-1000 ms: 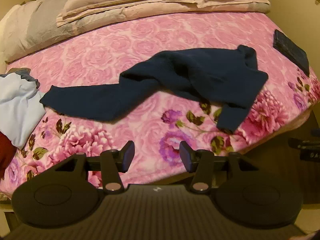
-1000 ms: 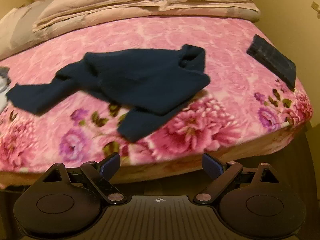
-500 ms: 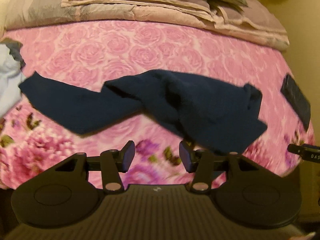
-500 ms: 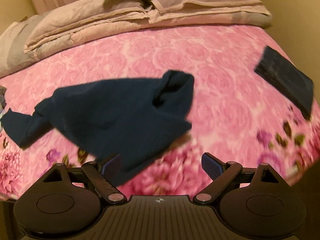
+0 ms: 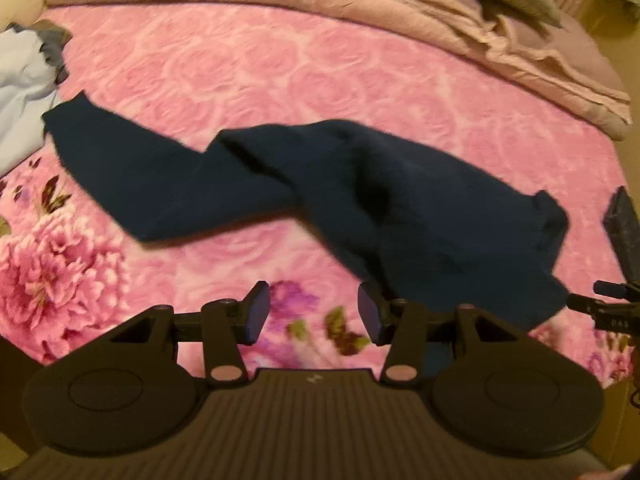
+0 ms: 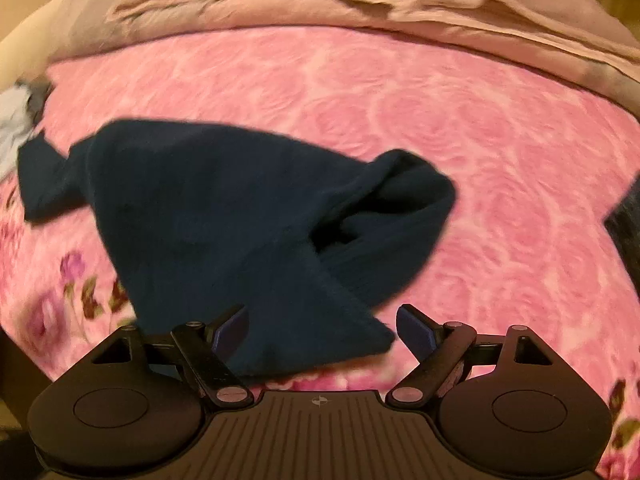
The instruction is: Fold clothes
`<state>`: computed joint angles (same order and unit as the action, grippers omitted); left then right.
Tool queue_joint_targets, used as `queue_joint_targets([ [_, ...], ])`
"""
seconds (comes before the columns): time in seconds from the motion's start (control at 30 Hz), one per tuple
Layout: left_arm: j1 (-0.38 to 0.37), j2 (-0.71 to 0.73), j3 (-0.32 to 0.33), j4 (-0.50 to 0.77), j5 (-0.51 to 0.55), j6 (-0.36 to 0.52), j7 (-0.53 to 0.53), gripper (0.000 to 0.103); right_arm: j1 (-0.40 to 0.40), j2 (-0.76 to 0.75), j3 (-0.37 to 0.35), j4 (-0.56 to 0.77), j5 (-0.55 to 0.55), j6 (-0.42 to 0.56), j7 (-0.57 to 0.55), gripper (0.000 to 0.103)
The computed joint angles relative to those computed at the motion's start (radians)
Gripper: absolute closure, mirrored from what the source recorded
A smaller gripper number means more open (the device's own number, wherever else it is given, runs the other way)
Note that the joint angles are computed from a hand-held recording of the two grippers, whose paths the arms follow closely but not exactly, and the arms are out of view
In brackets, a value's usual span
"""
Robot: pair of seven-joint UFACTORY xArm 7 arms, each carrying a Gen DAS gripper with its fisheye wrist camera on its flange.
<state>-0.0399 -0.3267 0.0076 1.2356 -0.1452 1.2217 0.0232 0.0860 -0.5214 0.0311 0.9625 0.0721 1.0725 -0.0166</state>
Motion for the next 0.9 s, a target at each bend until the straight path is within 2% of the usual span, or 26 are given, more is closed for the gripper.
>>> queue_joint_targets([
  [0.13, 0.020, 0.014, 0.008, -0.021, 0.031, -0.020, -0.004, 0.059, 0.055, -0.010, 0.005, -0.055, 0.010, -0.055, -0.118, 0.018],
  [0.27, 0.033, 0.023, 0.018, -0.039, 0.034, -0.018, 0.001, 0.059, 0.149, -0.027, 0.025, -0.115, 0.049, -0.087, -0.284, 0.018],
  [0.47, 0.043, 0.023, 0.027, -0.071, 0.031, -0.036, 0.037, 0.059, 0.196, 0.011, 0.128, -0.226, -0.067, -0.212, -0.375, 0.019],
  [0.5, 0.045, 0.023, 0.028, -0.077, 0.034, -0.040, 0.042, 0.059, 0.197, 0.021, 0.133, -0.238, -0.093, -0.221, -0.388, 0.047],
  [0.53, 0.048, 0.024, 0.029, -0.084, 0.037, -0.045, 0.047, 0.059, 0.197, 0.030, 0.129, -0.243, -0.101, -0.229, -0.391, 0.094],
  [0.63, 0.057, 0.030, 0.030, -0.096, 0.057, -0.071, 0.064, 0.061, 0.163, 0.042, 0.093, -0.216, -0.067, -0.244, -0.313, 0.098],
  [0.77, 0.062, 0.059, 0.031, -0.070, 0.059, -0.107, 0.082, 0.063, 0.043, 0.049, 0.047, -0.111, -0.092, -0.321, -0.164, 0.099],
  [0.9, 0.055, 0.124, 0.024, -0.012, 0.066, -0.176, 0.134, 0.063, -0.125, 0.191, 0.019, 0.091, -0.278, -0.438, -0.102, 0.099],
])
